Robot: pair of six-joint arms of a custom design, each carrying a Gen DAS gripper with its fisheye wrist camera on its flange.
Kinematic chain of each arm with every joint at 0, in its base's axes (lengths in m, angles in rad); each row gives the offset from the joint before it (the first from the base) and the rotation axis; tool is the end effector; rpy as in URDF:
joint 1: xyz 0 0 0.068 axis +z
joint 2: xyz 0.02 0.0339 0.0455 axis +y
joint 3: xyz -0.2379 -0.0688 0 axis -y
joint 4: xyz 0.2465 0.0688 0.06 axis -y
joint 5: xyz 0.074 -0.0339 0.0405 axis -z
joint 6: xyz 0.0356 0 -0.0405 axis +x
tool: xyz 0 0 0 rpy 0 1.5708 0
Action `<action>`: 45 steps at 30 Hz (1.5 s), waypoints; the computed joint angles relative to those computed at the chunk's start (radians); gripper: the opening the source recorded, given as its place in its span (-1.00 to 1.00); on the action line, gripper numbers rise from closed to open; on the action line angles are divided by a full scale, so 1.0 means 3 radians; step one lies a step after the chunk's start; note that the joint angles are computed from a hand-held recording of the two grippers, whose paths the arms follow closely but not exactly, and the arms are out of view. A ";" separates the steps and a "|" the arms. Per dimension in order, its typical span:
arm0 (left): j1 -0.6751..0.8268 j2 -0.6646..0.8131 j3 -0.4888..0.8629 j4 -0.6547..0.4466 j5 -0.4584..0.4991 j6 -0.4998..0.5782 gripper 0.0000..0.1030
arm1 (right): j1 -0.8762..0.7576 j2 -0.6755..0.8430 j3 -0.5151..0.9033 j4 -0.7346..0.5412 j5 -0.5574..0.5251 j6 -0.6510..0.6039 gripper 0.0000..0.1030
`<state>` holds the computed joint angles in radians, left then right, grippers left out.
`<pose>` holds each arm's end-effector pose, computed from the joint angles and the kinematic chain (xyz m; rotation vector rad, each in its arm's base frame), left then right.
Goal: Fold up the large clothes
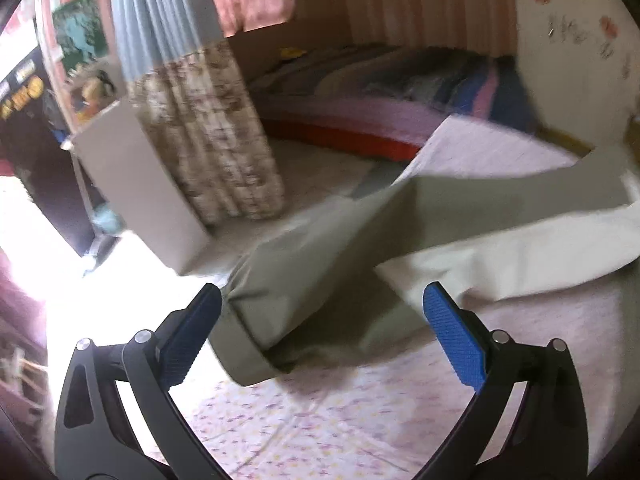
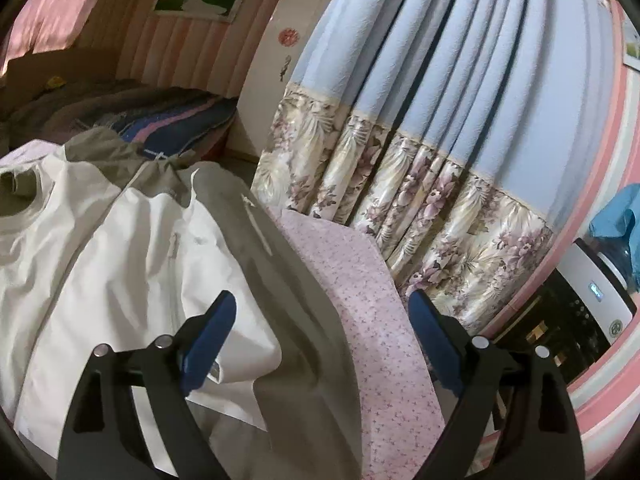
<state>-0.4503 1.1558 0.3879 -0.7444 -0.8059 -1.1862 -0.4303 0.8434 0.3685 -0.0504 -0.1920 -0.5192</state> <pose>0.1452 -0.0417 0.1047 -0.9044 2.2614 0.6576 0.1871 -0.0784 0.1772 -0.2101 2.0969 -0.3740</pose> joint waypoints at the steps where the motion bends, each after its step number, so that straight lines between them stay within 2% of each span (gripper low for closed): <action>1: 0.0069 0.0161 -0.0001 0.0078 0.0036 0.0020 0.94 | 0.0009 -0.0010 -0.0014 0.0017 0.0021 -0.0016 0.71; 5: 0.0410 0.0219 -0.0153 0.0495 0.0134 0.0416 0.94 | -0.0076 0.0054 -0.0004 0.0075 -0.0042 -0.0007 0.72; 6: 0.0552 0.0194 -0.0237 0.0737 0.0198 0.0661 0.93 | -0.0085 0.0100 0.0006 0.0088 -0.0044 -0.0004 0.72; 7: 0.0665 0.0171 -0.0298 0.0921 0.0263 0.0863 0.78 | -0.0077 0.0132 0.0010 0.0099 -0.0033 -0.0004 0.72; 8: 0.0822 0.0228 -0.0337 0.1145 0.0379 0.1098 0.18 | -0.0057 0.0181 0.0013 0.0116 -0.0004 -0.0008 0.72; 9: 0.1053 0.0332 -0.0362 0.1375 0.0594 0.1361 -0.14 | -0.0038 0.0206 0.0010 0.0131 0.0023 -0.0009 0.72; 11: 0.1374 0.0182 -0.0522 0.1715 0.0922 0.1744 -0.57 | -0.0008 0.0232 0.0017 0.0136 0.0042 -0.0010 0.72; 14: 0.1523 0.0024 -0.0596 0.1893 0.1033 0.2019 -0.92 | 0.0066 0.0241 0.0024 0.0167 0.0118 -0.0018 0.72; 18: 0.1540 -0.0484 -0.0500 0.1544 0.0916 0.2095 -0.99 | 0.0222 0.0216 0.0002 0.0262 0.0267 -0.0055 0.72; 21: 0.1642 -0.0857 -0.0205 0.1211 0.0919 0.2274 -0.99 | 0.0279 0.0342 0.0094 0.0356 0.0324 -0.0074 0.72; 25: 0.1300 -0.0819 0.0405 0.0854 0.0587 0.2253 -0.99 | 0.0106 0.0631 0.0421 0.0339 0.0048 0.0025 0.72; 28: 0.0910 -0.0550 0.0893 0.0758 0.0357 0.2209 -0.99 | -0.0187 0.1150 0.0977 0.0112 -0.0521 0.0224 0.72; 31: 0.0408 -0.0076 0.1417 0.0768 0.0107 0.2130 -0.99 | -0.0442 0.1740 0.1523 -0.0174 -0.1181 0.0432 0.72; 36: -0.0284 0.0926 0.2274 0.0974 -0.0055 0.2189 -0.99 | -0.0578 0.2331 0.2077 -0.0228 -0.1463 0.0784 0.72; 39: -0.0523 0.1588 0.2942 0.1082 0.0156 0.2312 -0.99 | -0.0535 0.2437 0.2338 -0.0327 -0.1475 0.0981 0.72; 42: -0.0814 0.2337 0.3732 0.1133 0.0290 0.2463 -0.99 | -0.0376 0.2396 0.2405 -0.0334 -0.1376 0.1000 0.72; 45: -0.0995 0.3158 0.4654 0.1016 0.0715 0.2573 -0.99 | -0.0233 0.2399 0.2399 -0.0332 -0.1301 0.1051 0.72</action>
